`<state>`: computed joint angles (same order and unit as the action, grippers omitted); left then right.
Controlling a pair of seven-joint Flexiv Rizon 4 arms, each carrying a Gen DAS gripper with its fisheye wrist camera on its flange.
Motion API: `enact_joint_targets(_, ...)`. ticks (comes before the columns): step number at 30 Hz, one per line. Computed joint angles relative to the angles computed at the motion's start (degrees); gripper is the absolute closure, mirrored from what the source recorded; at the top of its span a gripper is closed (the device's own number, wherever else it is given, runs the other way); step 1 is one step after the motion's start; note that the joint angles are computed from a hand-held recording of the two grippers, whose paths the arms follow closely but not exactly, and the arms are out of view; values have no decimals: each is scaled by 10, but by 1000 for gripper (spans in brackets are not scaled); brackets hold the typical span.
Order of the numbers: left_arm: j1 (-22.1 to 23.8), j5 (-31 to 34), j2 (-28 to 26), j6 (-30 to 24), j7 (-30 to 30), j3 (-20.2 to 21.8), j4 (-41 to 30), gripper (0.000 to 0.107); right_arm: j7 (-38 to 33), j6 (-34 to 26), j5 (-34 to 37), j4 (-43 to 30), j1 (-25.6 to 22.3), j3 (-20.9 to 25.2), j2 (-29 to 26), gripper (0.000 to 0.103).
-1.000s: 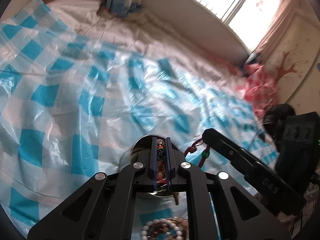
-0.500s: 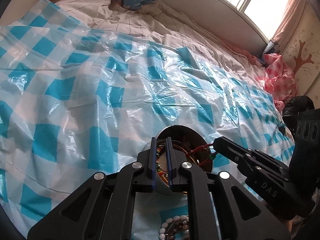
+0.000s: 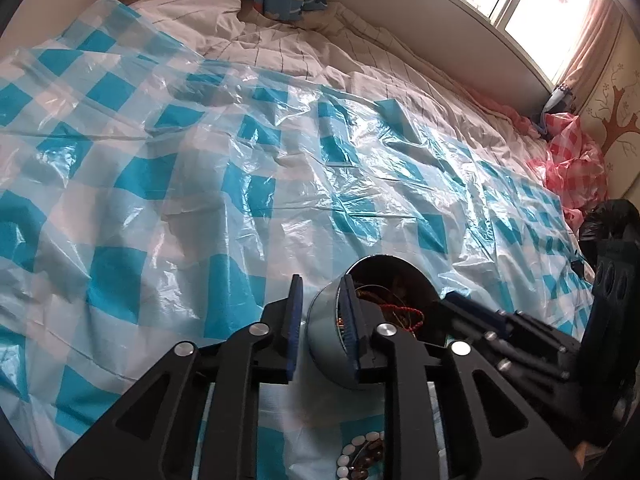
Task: Organize jewelry
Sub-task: 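Lower both bracelets into the tin and open both tools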
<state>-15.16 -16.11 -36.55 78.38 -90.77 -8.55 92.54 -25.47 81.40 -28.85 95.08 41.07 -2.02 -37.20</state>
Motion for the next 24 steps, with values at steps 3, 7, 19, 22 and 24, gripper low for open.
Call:
enact_joint_targets(3,-1,1,2,0,-6,5,3,84,-4,14,12,6,-12,12,4,71)
enact_joint_targets(7,-2,3,3,-1,-15,9,3,79,-131,-8,65,-32,-90,142,-19,48)
enact_joint_targets(19,-2,7,2,-4,-16,10,0,73,-83,-96,-32,-33,22,6,-7,46)
enact_joint_targets(22,-3,9,2,-5,-18,11,-1,71,-48,-81,-54,-18,22,-6,2,46)
enact_joint_targets(24,-3,11,3,-5,-17,12,-1,70,-17,-66,-65,-2,23,-20,12,46)
